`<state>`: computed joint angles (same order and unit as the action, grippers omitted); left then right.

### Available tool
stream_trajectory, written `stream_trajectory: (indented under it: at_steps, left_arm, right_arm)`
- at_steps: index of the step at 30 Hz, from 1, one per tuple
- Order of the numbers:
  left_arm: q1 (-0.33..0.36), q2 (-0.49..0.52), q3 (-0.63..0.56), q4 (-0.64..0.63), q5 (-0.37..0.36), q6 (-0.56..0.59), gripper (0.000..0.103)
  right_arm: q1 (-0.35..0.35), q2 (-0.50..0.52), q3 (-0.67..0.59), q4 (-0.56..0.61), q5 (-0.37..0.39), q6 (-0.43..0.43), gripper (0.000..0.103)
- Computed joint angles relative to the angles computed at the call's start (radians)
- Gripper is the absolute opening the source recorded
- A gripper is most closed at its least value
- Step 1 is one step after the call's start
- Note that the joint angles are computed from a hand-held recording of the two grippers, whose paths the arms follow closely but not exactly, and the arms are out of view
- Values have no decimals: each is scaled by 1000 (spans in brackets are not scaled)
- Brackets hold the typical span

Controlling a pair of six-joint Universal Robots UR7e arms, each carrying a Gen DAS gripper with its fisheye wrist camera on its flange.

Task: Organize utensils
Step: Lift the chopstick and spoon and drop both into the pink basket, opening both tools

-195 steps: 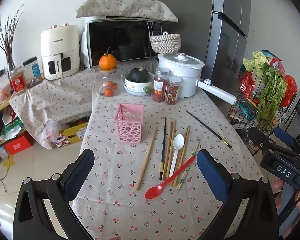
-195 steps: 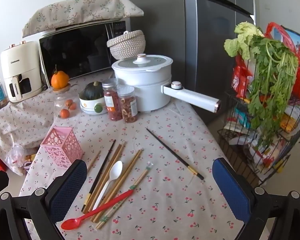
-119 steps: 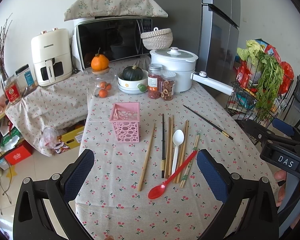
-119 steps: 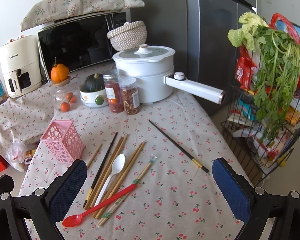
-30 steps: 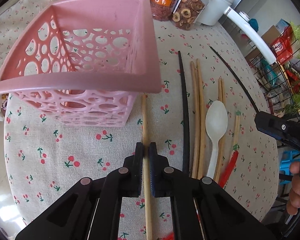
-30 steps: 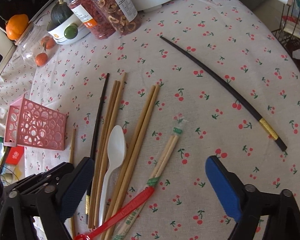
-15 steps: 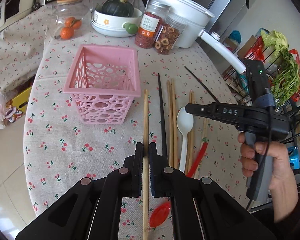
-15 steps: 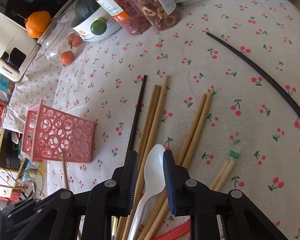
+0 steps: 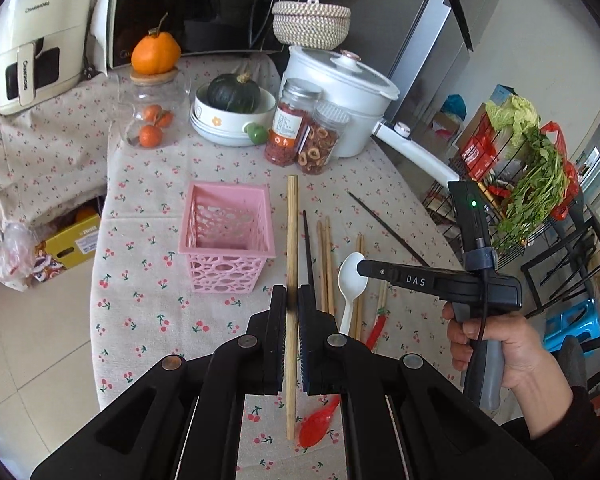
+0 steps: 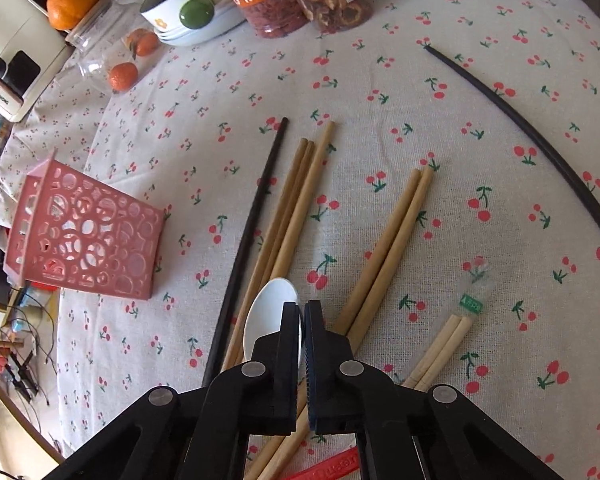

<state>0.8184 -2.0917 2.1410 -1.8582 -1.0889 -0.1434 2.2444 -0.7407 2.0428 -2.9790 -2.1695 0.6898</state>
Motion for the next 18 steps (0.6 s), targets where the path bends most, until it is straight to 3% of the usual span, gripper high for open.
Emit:
stream_trajectory:
  at_steps: [8, 13, 18]
  left_arm:
    - [-123, -63, -26, -115, 71, 14, 5]
    - [-185, -78, -10, -275, 152, 79, 5]
    - [-187, -60, 11, -470, 187, 179, 5]
  right_arm:
    - [102, -25, -9, -74, -125, -16, 1]
    - [179, -3, -67, -69, -300, -29, 1]
    - [231, 44, -129, -151, -416, -105, 1]
